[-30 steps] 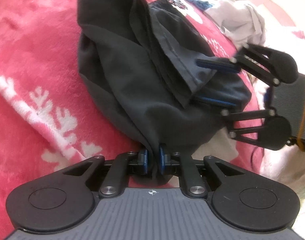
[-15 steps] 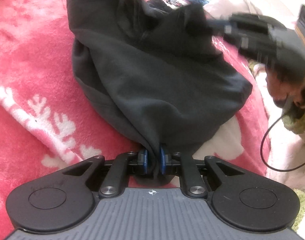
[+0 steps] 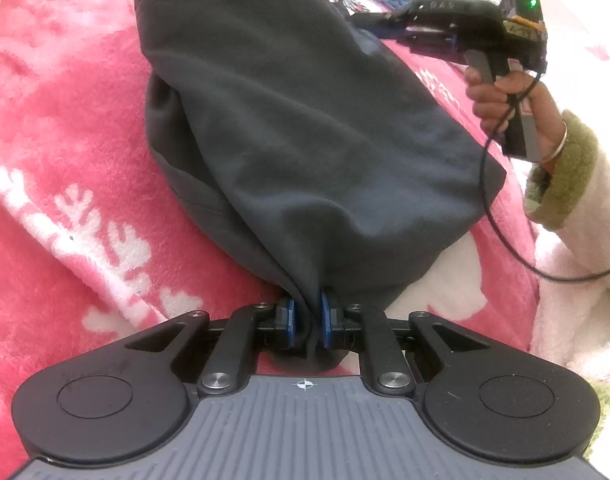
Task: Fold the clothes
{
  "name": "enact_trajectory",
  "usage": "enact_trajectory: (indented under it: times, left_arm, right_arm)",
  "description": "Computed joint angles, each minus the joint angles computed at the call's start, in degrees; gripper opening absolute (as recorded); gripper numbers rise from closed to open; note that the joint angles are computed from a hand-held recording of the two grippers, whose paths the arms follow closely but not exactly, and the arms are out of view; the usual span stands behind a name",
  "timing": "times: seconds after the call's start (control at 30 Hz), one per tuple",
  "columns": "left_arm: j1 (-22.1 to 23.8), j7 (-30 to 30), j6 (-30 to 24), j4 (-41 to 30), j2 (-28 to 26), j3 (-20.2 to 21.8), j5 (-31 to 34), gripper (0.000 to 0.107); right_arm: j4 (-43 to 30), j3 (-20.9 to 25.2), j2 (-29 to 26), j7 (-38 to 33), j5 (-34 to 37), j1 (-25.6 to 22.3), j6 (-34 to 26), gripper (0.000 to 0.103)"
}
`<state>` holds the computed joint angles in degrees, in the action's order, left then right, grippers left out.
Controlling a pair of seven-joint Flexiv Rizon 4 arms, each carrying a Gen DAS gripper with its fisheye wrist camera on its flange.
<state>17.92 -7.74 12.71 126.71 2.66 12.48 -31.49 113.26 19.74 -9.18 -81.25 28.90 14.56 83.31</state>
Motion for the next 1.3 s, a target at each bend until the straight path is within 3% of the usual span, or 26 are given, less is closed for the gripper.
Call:
enact_trajectory:
  times: [0.1,0.17,0.27,0.37,0.47,0.6,0.67,0.7,0.73,0.8,0.87,0.93,1.0,1.17,1.27,1.3]
  left_arm:
    - [-0.1,-0.3,0.2,-0.1,-0.4,-0.2,0.0,0.014]
    - [-0.1,-0.6,-0.1,-0.6,-0.9,-0.3,0.2,0.014]
    - [-0.2,-1.5,-0.6,-0.6,-0.7,-0.4,0.5,0.018]
    - [-0.5,-1.7,-0.6,-0.1,0.2,-0.3,0.5,0.024]
    - [-0.9,0.3,1.1,1.7,2.3,0.0,0.4,0.03]
    - [-2.0,4.4,5.0,4.9,5.3,0.5,-0.1,0.031]
    - [-2.3,5.5,6.0,5.7,6.0,0.7,-0.2,0.031]
    - [-2.4,5.9,6.2,5.8,6.1,0.8,-0.4,0.031]
    - [-2.5,6.3,6.4,6.0,6.1,0.9,-0.5,0.031]
    - [-2.4,6.9,6.0,5.8,5.8,1.1,-0.8,0.031]
    - [-2.1,7.2,5.5,5.5,5.3,1.2,-1.1,0.031]
    - [-1.9,7.6,5.2,5.6,5.2,1.3,-1.3,0.031]
    - [-1.7,8.0,5.1,5.8,5.6,1.5,-1.4,0.031]
    - [-1.9,8.7,5.9,7.1,6.4,1.6,-2.0,0.031]
    - [-1.7,8.8,5.2,6.7,5.9,1.6,-2.0,0.031]
    - [-1.6,8.8,4.9,6.6,5.7,1.7,-2.0,0.031]
  right_arm:
    - [0.6,-0.1,0.6,1.2,0.9,-0.7,4.0,0.022]
    - [-1.9,4.4,1.6,-9.1,8.2,-4.8,2.6,0.022]
    - [-7.4,7.7,4.1,-31.2,21.2,-9.6,-11.0,0.022]
    - [-9.5,6.3,4.4,-40.1,19.8,-8.4,-23.2,0.022]
    - [-8.9,4.4,1.4,-37.7,12.0,-3.1,-20.4,0.021]
    - [-7.8,-1.4,-3.6,-23.5,1.6,3.9,-10.8,0.018]
    - [-8.8,0.2,-3.6,-24.1,4.1,2.6,-8.3,0.022]
    - [-9.6,2.2,-3.2,-27.6,6.9,1.0,-8.4,0.022]
    - [-11.0,4.4,-2.6,-32.9,11.0,-1.2,-10.2,0.022]
    - [-14.7,6.5,-1.6,-42.4,18.5,-4.6,-20.2,0.022]
    - [-17.0,6.0,-2.0,-45.7,18.8,-4.0,-27.5,0.022]
    - [-18.4,4.4,-4.3,-44.5,15.0,-0.3,-27.9,0.023]
    - [-19.8,1.9,-7.2,-40.5,11.1,3.6,-26.2,0.023]
    - [-20.5,-4.7,-12.4,-17.6,3.4,8.5,-16.0,0.026]
    - [-17.8,-2.8,-8.9,-15.8,4.4,4.3,-12.2,0.026]
    - [-16.9,-0.5,-6.7,-19.2,6.4,1.2,-13.2,0.026]
